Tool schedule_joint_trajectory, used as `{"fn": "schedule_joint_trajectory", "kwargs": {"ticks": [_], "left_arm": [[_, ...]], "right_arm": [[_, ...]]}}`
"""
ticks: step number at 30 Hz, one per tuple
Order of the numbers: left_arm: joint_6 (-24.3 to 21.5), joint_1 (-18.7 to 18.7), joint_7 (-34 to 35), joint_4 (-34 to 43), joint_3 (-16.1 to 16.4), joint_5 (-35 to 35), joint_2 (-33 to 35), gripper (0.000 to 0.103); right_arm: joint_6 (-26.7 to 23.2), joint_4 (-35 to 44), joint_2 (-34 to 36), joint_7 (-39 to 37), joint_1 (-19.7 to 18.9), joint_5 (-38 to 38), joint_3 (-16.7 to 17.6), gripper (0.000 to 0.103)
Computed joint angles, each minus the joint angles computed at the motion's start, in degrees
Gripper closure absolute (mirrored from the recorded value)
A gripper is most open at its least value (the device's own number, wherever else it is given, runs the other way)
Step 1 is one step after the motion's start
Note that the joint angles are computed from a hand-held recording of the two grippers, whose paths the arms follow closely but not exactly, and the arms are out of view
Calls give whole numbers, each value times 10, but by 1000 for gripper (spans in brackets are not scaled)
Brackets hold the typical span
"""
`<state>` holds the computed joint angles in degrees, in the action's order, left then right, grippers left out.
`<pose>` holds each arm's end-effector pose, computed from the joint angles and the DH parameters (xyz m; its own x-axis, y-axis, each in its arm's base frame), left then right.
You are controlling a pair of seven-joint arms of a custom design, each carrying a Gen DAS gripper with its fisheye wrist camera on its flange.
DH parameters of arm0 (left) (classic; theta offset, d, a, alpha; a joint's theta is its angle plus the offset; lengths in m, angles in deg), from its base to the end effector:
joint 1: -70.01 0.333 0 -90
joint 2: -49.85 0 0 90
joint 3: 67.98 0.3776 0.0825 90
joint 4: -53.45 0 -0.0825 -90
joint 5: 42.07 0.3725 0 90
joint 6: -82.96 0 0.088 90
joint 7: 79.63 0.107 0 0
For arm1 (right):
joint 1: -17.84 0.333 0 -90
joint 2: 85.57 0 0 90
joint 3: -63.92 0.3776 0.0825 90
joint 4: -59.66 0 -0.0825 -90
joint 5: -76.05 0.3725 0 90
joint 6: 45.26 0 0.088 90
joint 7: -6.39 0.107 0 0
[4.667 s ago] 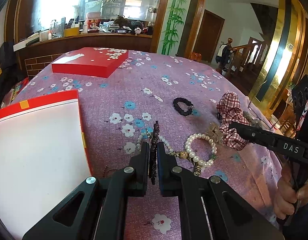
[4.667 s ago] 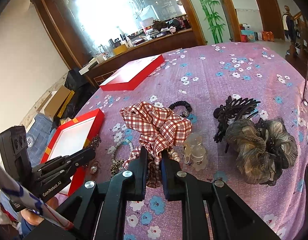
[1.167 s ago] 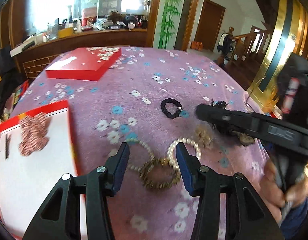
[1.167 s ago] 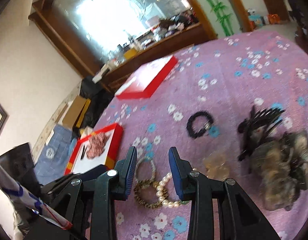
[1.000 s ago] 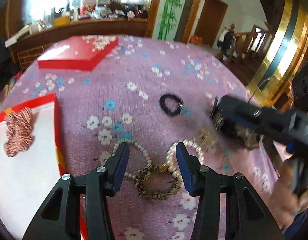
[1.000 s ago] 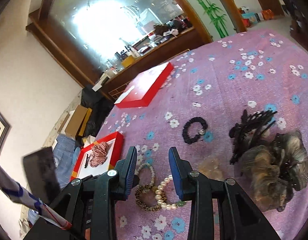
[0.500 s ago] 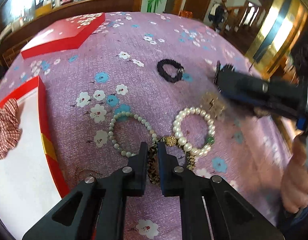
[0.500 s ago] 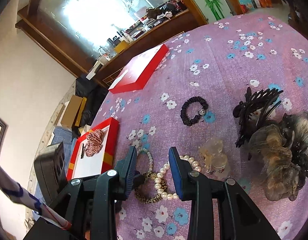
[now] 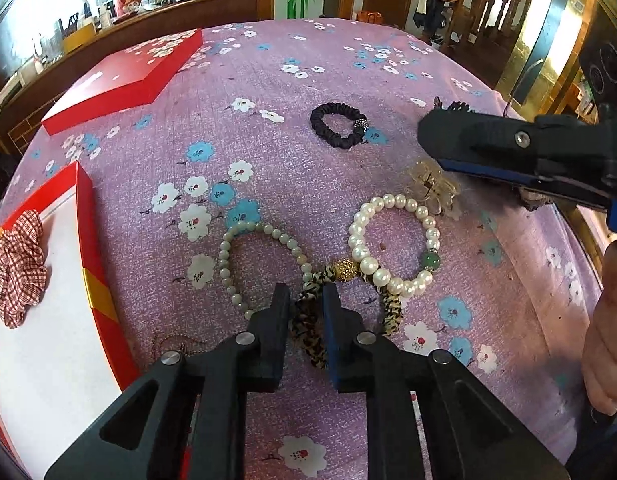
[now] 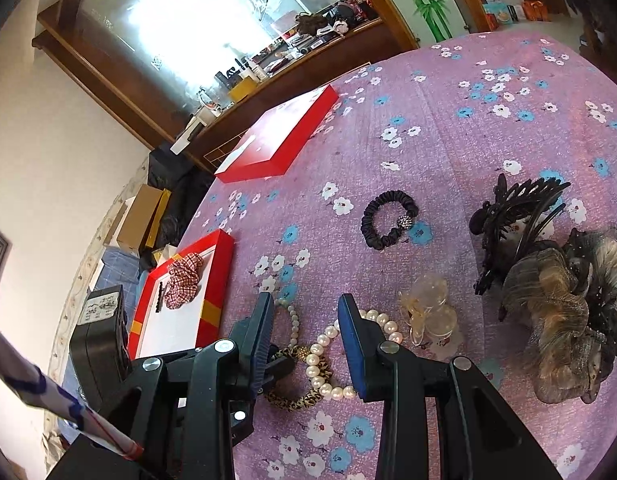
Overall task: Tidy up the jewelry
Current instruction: 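Grasp the leopard-print bracelet with the left tool while the right tool reaches the pearl bracelet, then grasp the pearl bracelet with green bead with the right tool while the left tool lifts its bracelet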
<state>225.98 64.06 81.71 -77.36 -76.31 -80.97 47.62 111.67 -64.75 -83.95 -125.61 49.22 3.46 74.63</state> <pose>0.5062 -0.1257 0.4628 -0.8449 -0.5327 0.0482 -0.4829 0.7210 -0.4971 0.3891 0.4005 0.4875 -0.3044 -0.7628 -0.5705 -0.5877 0.6217 -0.5177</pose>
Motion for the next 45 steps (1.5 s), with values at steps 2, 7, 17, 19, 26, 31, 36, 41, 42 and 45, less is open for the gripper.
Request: {"fn": "schedule_joint_trajectory", "kwargs": {"ticks": [2, 7, 17, 19, 26, 31, 36, 41, 42, 45], "left_arm": [[12, -2, 9, -7, -1, -5, -3, 89], [36, -4, 33, -4, 8, -88, -9, 98], [-84, 44, 33, 63, 33, -238, 2, 98], [-90, 48, 30, 58, 31, -243, -3, 98], [-130, 56, 24, 66, 34, -234, 2, 98], [-111, 53, 11, 64, 26, -214, 5, 98], [-97, 49, 5, 62, 22, -202, 7, 98], [-96, 50, 14, 60, 24, -216, 5, 98], [-94, 50, 17, 58, 24, -219, 4, 98], [-90, 49, 23, 56, 24, -223, 2, 98]], "right_arm": [[-1, 1, 2, -3, 1, 3, 0, 67], [-1, 4, 7, -21, 2, 18, -1, 67], [-5, 30, 44, -166, 13, 128, -3, 67], [-16, 41, 56, -209, 21, 159, -4, 67], [-100, 97, 100, -396, 53, 270, -2, 67], [-258, 169, 138, -490, 96, 300, -6, 85], [-195, 120, 104, -429, 89, 297, -20, 93], [-147, 69, 50, -267, 88, 160, -27, 93], [-152, 66, 44, -241, 85, 136, -23, 93], [-151, 53, 26, -156, 74, 67, -11, 93]]}}
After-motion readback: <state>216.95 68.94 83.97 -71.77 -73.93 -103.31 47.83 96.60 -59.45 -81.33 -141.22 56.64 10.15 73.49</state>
